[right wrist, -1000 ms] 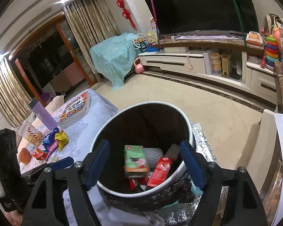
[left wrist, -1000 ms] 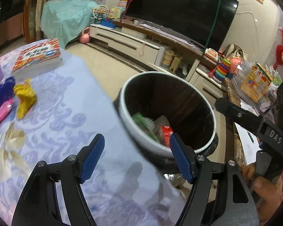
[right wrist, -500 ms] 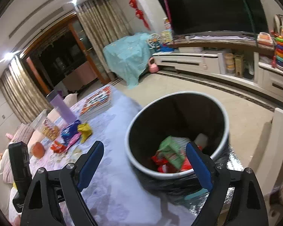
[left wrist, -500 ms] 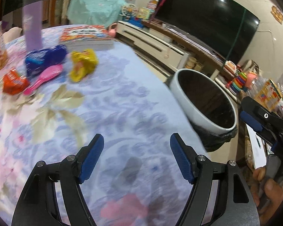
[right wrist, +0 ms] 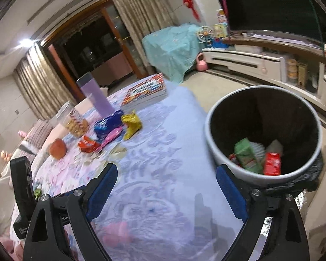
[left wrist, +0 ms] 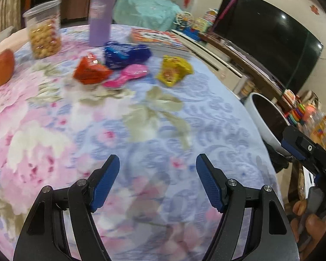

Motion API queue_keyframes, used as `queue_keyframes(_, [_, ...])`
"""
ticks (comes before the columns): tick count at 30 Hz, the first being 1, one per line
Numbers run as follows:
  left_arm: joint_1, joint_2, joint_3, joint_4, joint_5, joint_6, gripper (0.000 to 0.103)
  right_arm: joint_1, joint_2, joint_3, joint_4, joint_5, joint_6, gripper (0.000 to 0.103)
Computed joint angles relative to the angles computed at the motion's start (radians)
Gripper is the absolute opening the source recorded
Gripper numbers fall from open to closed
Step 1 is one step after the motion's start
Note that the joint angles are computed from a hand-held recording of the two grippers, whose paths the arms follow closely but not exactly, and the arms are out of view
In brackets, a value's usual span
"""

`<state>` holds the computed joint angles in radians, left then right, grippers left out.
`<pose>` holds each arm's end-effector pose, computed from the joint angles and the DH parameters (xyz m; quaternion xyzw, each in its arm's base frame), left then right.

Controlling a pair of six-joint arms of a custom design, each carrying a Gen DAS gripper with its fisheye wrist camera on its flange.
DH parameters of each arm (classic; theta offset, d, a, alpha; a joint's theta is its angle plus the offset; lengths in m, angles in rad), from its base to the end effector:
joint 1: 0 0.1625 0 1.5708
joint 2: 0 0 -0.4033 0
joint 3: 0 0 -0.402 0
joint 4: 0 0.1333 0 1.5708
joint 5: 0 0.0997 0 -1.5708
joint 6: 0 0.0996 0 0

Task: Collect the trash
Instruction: 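Move both open grippers back to the snack wrappers on the table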

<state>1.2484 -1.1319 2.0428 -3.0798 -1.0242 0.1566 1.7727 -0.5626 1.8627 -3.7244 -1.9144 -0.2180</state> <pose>0.0019 -0.5785 0.1958 0.1410 0.9127 -0.3041 0.2336 0.2150 -0.5530 0.0037 0.1177 -0.8920 0.4066 0.1589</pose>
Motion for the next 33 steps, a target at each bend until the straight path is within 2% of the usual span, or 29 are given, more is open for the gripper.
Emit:
queue_keyframes(17, [0.061, -0.026, -0.043, 0.016, 0.024, -0.009, 0.074, 0.017, 0.115, -0.167, 0.154, 0.044, -0.016, 0.096])
queue_keyframes(33, [0.09, 0.05, -0.207, 0.049, 0.018, 0.034, 0.074, 0.001, 0.172, -0.332, 0.287, 0.063, -0.026, 0.096])
